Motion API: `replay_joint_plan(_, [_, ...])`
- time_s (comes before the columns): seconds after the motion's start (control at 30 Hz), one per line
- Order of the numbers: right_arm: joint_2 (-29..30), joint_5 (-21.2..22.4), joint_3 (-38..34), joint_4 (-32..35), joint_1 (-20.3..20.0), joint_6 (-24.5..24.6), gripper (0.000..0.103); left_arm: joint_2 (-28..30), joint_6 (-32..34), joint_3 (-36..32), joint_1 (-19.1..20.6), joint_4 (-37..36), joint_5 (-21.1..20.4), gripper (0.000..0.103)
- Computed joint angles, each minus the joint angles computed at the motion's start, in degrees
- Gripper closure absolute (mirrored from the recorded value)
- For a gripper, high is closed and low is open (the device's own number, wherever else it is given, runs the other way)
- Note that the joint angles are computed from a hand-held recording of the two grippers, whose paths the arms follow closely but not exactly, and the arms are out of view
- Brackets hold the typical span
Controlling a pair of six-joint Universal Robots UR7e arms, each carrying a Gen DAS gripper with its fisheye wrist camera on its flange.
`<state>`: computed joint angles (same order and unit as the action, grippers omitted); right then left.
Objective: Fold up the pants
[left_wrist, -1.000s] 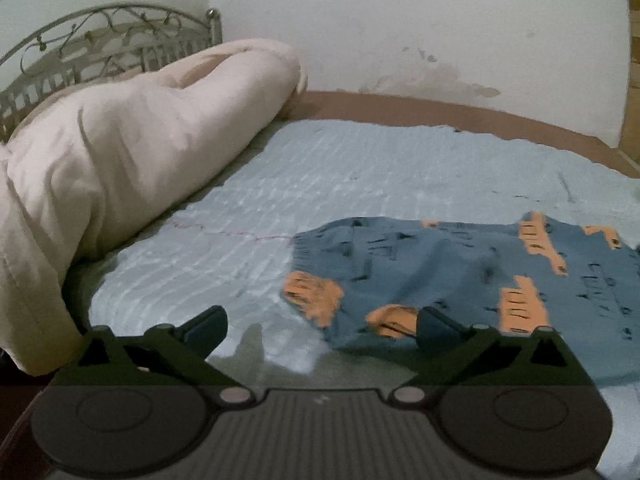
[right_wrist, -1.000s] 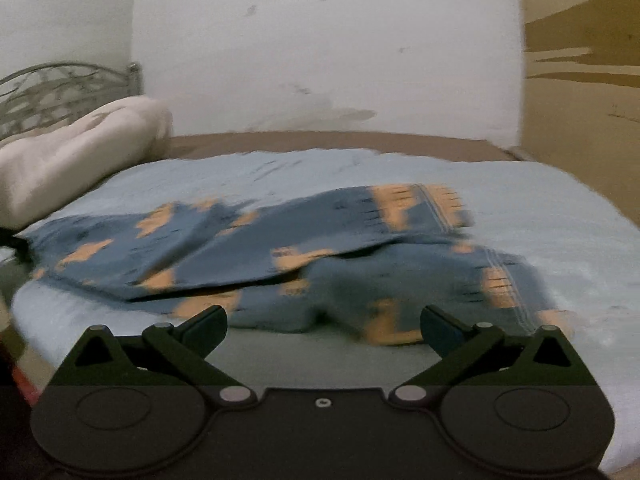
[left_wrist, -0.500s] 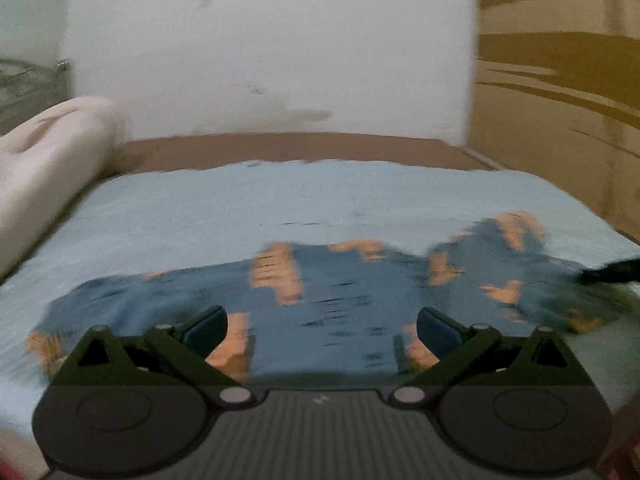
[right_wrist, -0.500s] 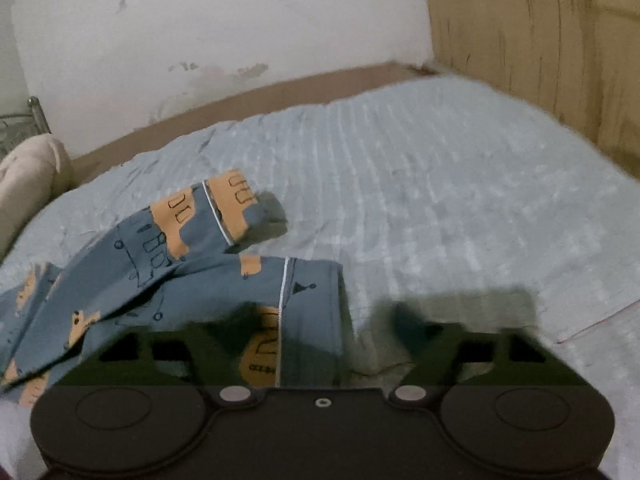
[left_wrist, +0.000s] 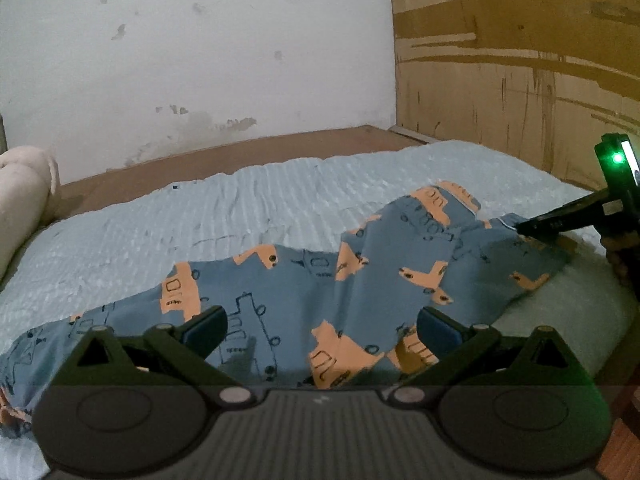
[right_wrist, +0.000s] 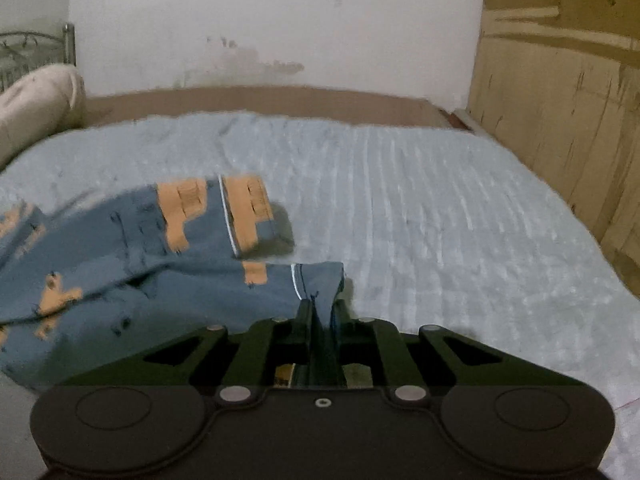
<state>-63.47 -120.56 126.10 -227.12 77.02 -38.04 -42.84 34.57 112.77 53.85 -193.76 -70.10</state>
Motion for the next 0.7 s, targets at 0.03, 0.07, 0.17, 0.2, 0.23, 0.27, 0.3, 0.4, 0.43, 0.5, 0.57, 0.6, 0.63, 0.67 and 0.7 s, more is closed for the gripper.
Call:
replay_joint_plan(0.03, [0.1,0.2,0.0,0.3,-0.3,0.4,0.093,0.1,0.2,0.0,0.1,0.3,0.1,0.001])
replay_joint_plan(0.07, [0.2,0.3,-0.1,0.2,-0.3,0.6,0.092,0.0,0.5,-0.1,0.1,0.6,0.1,0.001])
replay_joint_plan(0.17, [0.7,-0.7,-0.2,-2.9,0.5,0.4,0.066,0.3,2.2,-0.2,0.2,0.5,0.3,0.001])
replay_joint_plan(0.2, [0.4,-0.1,0.2,-3.6,0.6,1.0,0.054,0.3,2.9,-0.1,0.1,0.4,0.2,0.001])
replay_joint_plan(0.23, [-0.3,1.2,0.6,-3.6,0.5,2.2,0.047,0.6,3.9,-0.2,0.0,0.0,0.3,0.001])
replay_joint_plan(0.27, [-0.9,2.7,1.0,-3.3,0.4,3.4,0.044,0.6,4.8,-0.1,0.0,-0.2,0.3,0.001])
replay_joint_plan(0.3, [-1.8,5.1,1.4,-2.3,0.0,5.2,0.042,0.8,5.8,0.0,-0.1,-0.3,0.4,0.001])
replay_joint_plan(0.4, [-4.9,13.3,1.9,3.9,-1.9,12.2,0.041,1.1,8.8,0.4,-0.4,-0.3,0.4,0.001])
replay_joint_plan(0.43, [-5.6,16.5,1.7,6.4,-2.8,15.1,0.041,1.2,9.6,0.5,-0.5,-0.2,0.2,0.001])
replay_joint_plan(0.5, [-6.4,20.8,0.9,10.4,-4.1,19.0,0.041,1.5,11.2,0.8,-0.6,-1.0,0.0,0.011])
replay_joint_plan(0.57, [-6.2,22.1,-0.9,14.6,-4.7,22.9,0.042,1.6,12.6,0.9,-0.8,-0.3,-0.2,0.019])
replay_joint_plan(0.6, [-6.0,22.2,-1.8,16.2,-4.8,24.5,0.044,1.6,13.1,0.8,-0.8,0.3,0.0,0.025])
replay_joint_plan(0.63, [-5.7,22.5,-2.8,17.6,-5.1,26.4,0.046,1.7,13.4,0.6,-0.9,1.3,0.3,0.028])
replay_joint_plan(0.67, [-5.4,22.6,-3.4,18.1,-5.3,28.0,0.047,1.7,13.5,0.4,-1.0,2.3,0.8,0.033])
replay_joint_plan(0.7, [-5.2,22.8,-3.7,18.2,-5.5,29.5,0.05,1.8,13.6,0.2,-1.1,3.3,1.4,0.04])
